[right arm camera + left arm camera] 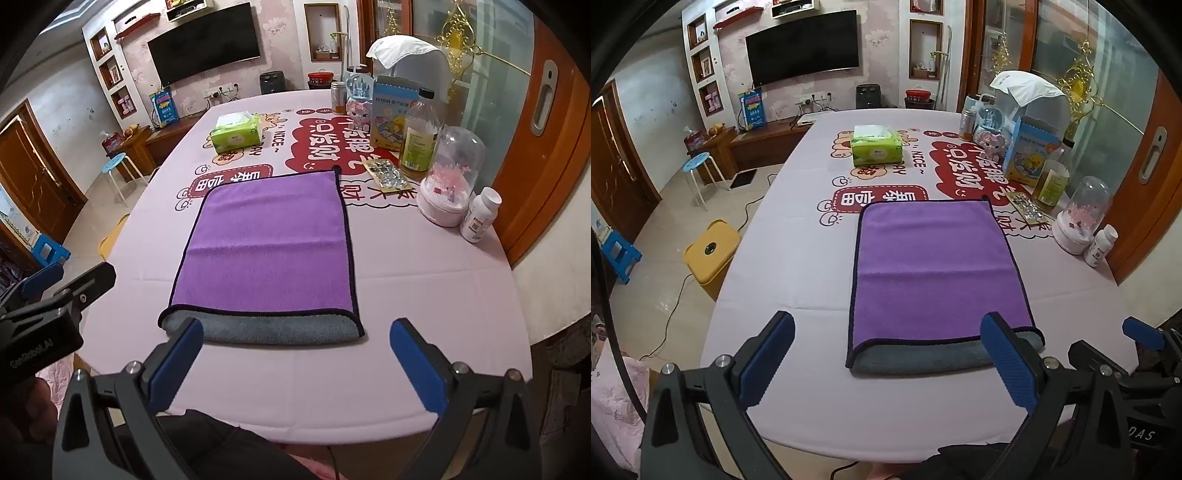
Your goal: Fold towel
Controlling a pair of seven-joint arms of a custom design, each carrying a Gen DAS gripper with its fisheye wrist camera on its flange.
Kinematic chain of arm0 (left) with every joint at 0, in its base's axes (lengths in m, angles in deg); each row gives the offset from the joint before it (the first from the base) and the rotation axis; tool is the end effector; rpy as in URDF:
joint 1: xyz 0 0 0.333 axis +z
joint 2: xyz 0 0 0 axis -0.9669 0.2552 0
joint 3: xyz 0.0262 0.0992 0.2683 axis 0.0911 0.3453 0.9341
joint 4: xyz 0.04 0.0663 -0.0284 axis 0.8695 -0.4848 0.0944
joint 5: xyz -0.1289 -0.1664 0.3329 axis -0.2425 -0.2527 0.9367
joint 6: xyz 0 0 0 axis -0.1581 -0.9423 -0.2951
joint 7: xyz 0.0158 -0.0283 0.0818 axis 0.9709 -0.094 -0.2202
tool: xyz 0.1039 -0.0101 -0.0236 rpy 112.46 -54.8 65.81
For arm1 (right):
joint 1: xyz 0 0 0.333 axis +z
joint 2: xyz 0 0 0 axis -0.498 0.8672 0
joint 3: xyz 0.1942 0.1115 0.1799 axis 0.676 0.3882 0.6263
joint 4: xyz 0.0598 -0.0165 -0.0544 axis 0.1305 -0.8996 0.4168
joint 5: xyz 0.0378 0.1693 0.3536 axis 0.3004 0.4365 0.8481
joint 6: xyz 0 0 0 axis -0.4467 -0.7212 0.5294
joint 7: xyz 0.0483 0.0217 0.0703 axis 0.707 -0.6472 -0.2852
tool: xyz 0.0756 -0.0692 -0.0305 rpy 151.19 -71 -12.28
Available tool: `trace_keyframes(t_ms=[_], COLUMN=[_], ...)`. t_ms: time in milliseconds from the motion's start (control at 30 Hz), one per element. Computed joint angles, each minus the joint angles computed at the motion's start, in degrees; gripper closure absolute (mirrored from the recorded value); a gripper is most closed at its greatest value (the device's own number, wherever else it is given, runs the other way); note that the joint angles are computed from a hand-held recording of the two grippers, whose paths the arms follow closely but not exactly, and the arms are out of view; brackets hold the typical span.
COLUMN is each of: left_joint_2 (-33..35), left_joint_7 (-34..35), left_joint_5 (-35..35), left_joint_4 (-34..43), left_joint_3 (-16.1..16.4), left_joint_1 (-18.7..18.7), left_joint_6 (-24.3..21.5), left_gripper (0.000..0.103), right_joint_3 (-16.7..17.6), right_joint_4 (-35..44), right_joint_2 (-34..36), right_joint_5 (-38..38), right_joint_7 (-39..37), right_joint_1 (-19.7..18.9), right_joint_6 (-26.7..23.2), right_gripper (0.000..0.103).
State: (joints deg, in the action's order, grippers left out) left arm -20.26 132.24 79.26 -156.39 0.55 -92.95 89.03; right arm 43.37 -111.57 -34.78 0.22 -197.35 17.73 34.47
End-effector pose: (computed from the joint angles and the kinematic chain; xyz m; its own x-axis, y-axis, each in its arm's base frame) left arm 0.5052 -0.3257 0.4862 -0.4787 -0.8780 -0.0036 -0.6951 0.3815 -0.6093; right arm 0.3892 0.5250 0.4947 -0.4713 -0.8776 -0.0875 -0.7318 0.4445 -0.5166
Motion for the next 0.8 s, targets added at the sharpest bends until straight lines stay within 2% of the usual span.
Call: trace_keyframes(t_ms=[133, 167, 467, 533, 800], left_joint_2=[0.2, 0.4, 0.8, 0.7, 0.8], left_joint_7=[-0.5, 1.6, 1.1, 0.9, 0.6], left_joint_5=[0.2, -2.2, -1.5, -1.6, -1.2], left_joint_4=[0.4, 0.5, 0.6, 0.9, 1.0], left_joint_3=[-0.1, 0.0, 0.2, 0.1, 0.1], left_joint_1=[-0.2, 0.0, 0.0, -0.2, -0.3], left_joint_6=[-0.8, -0.5, -0.2, -0.5, -0.6], left_gripper=[0.003, 0.003, 0.003, 0.003, 0.003], right_joint_3=[0.0, 0.0, -0.2, -0.3, 0.0], right_joint_4=[-0.1, -0.2, 1.9, -0.5, -1.0], right_joint_2=[-0.1, -0.1, 1.4, -0.4, -0.7], right_joint_5=[-0.1, 0.0, -0.2, 0.1, 0.2], right_joint_7=[0.1, 0.0, -0.3, 0.1, -0.1], right_joint_1=[0.0, 0.0, 0.3, 0.1, -0.5], right_joint_6=[0.1, 0.0, -0.5, 0.1, 0.4], right_gripper=[0.002, 0.002, 0.002, 0.002, 0.002])
